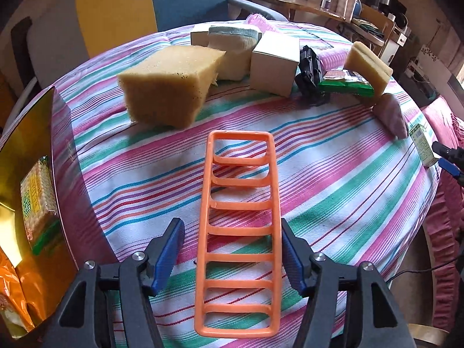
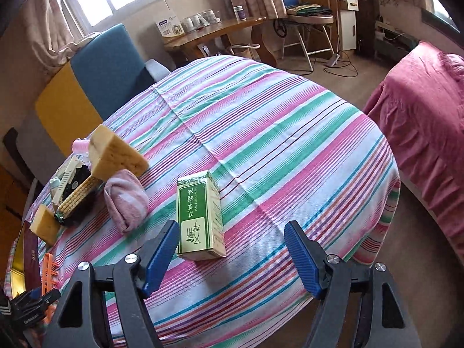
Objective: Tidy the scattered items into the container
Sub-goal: 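Grasp the green tea box with the right tool while the left tool holds the rack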
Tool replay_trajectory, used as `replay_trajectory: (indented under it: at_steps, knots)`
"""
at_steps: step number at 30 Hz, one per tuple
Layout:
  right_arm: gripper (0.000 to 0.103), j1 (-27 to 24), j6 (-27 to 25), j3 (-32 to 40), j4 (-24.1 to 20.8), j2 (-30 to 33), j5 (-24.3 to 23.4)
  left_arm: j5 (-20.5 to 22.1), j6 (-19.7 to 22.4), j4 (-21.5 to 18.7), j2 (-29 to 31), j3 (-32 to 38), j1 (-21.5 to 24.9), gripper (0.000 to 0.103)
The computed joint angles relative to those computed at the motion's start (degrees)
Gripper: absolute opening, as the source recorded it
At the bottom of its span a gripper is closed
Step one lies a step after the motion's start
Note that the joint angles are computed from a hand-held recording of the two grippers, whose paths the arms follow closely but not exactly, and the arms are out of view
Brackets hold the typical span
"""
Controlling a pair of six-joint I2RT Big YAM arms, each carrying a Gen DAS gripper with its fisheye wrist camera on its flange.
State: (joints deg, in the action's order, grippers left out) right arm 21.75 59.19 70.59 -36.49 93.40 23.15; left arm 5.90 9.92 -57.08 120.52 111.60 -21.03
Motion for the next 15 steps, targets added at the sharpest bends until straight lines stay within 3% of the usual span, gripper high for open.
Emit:
replay_trajectory:
  at_steps: [4,8,10,15]
  knots:
    - [0.074,0.86,-4.95,4.69,-2.26,3.71,1.54,0.89,0.04,0.11,0.05,0.00,0.25,0.065]
    - [0.049,1.12,-7.96,9.34,-7.02,7.24,2.24,1.87,0.12,0.78,-0.65,-0.78,0.67,0.063]
    - [0.030,1.57,-8.75,10.41,-8.36,8.07,2.34,2.17,0.00,1.44,-1.33,-1.74,1.03,0.059]
    - [0.031,4.28,-11.51,12.13,-8.21,9.02,1.61,3.62,-0.62,2.25,-3.10,-4.22,1.85,0.057]
